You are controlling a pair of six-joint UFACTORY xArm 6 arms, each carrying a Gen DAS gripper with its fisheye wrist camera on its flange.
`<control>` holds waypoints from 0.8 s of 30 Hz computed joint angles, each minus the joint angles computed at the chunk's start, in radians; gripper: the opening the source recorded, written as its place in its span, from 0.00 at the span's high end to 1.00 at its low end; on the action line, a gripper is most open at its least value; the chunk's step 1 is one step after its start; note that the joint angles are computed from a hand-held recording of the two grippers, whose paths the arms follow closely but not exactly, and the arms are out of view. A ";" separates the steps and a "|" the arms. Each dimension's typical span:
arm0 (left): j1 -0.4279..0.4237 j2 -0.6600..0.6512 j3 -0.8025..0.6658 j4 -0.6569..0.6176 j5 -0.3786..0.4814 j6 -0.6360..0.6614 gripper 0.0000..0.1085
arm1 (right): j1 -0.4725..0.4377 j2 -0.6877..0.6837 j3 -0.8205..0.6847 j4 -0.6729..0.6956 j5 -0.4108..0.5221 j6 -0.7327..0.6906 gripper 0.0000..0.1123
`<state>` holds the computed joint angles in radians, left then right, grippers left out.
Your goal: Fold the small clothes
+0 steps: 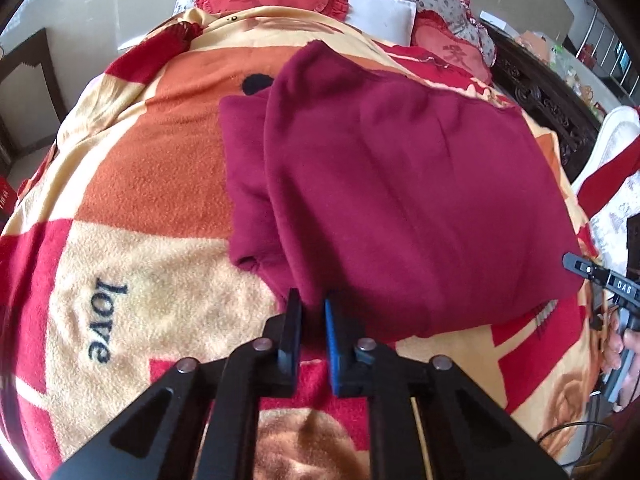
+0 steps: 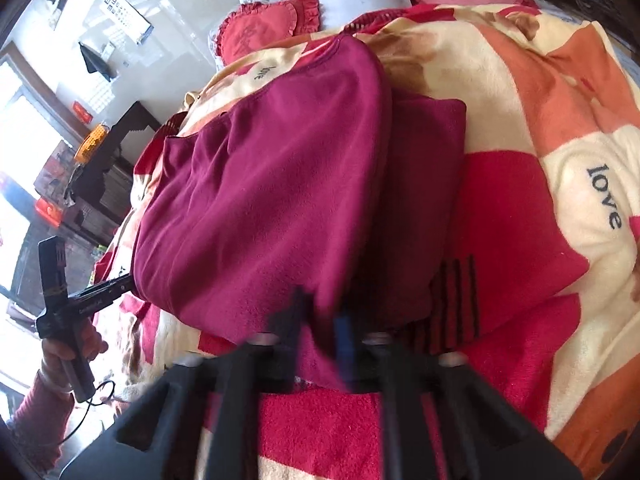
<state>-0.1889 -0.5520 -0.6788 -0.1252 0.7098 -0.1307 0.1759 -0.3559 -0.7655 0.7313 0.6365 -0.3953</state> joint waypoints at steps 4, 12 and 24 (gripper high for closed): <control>0.020 -0.058 0.015 -0.045 0.019 0.077 0.92 | -0.031 -0.084 0.034 0.073 0.037 -0.072 1.00; 0.033 -0.096 0.100 -0.064 0.004 0.088 0.92 | -0.063 -0.114 0.116 0.036 0.063 -0.034 1.00; 0.000 -0.051 -0.005 0.080 -0.040 -0.017 0.50 | -0.005 -0.099 0.026 -0.093 -0.082 0.091 0.93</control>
<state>-0.1889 -0.6033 -0.6841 -0.0457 0.6700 -0.1477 0.1713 -0.4545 -0.7398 0.6385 0.5544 -0.3042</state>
